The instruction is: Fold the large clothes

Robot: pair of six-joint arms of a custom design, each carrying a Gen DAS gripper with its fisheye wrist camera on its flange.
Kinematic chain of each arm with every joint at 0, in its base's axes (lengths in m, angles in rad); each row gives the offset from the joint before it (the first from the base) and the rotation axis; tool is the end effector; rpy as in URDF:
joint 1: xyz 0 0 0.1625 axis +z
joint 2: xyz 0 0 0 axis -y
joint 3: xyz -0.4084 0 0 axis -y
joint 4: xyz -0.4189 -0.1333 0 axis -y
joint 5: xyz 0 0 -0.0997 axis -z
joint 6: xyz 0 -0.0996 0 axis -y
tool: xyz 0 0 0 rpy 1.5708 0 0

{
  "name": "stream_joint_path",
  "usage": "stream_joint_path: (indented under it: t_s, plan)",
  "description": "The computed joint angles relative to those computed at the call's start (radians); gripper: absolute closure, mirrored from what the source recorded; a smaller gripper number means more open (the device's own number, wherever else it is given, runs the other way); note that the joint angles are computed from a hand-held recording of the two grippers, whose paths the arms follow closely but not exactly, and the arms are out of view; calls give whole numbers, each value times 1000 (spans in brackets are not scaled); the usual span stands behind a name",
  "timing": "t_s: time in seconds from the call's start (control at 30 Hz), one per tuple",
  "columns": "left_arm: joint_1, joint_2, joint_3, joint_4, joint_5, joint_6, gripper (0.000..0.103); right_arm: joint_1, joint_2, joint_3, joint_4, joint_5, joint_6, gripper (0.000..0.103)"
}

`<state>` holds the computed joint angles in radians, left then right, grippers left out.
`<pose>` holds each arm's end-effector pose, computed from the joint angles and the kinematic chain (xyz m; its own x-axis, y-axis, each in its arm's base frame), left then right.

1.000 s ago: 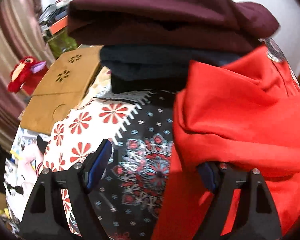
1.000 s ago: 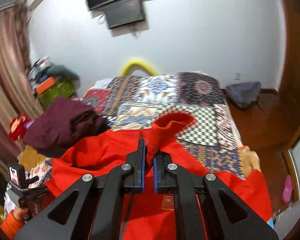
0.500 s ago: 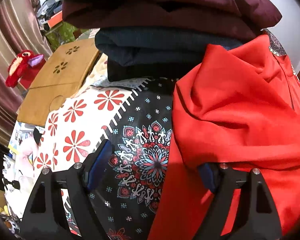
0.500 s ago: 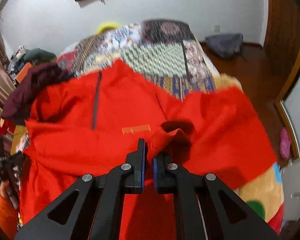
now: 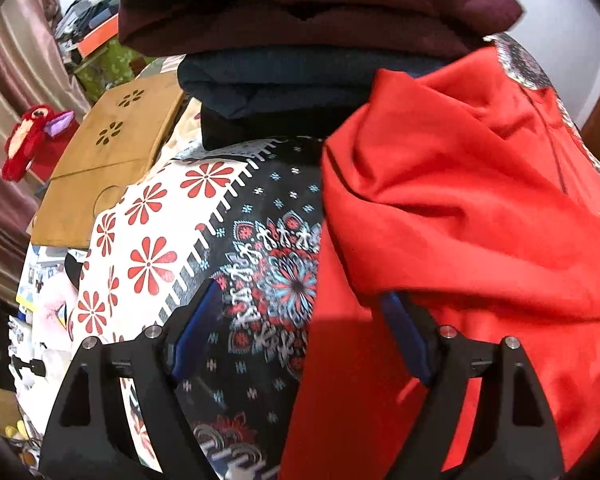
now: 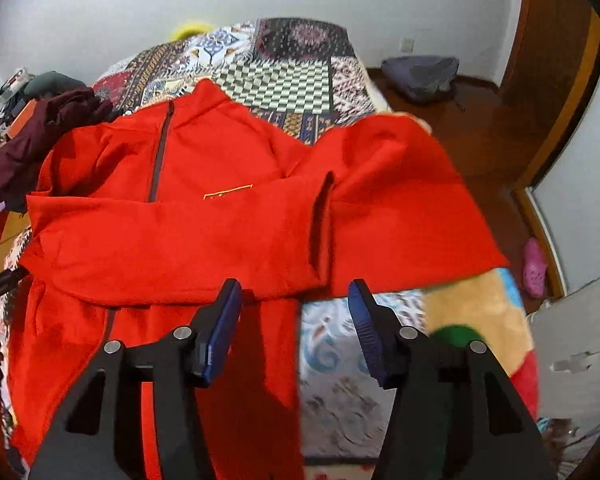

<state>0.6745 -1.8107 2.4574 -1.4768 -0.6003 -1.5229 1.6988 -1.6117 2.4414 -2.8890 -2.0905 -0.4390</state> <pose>-0.0786 -0.3387 0.1980 -0.5718 -0.4226 -0.7032 0.1096 0.8101 -0.5760 0.1335 -0.3808 0.2320 -0.7583 -0.2633 0.5964 -0.4806 0.8439 -0.2384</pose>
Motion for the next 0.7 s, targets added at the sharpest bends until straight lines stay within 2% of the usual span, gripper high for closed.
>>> stream_joint_path:
  t_s: [0.17,0.33,0.5,0.7]
  plan:
    - [-93,-3,-14,66,-31,-11,22,-16,-93,13,0,21,-4,52]
    - [-177,36,-55,71,-8,0,22,-54,-176,7,15,85,26,49]
    - [-209,112,-90,-83,48,115,19,-121,-210,-8,15,140,62,48]
    - [-186,260,-119,-424,74,363,16,-234,-208,-27,16,190,114,48]
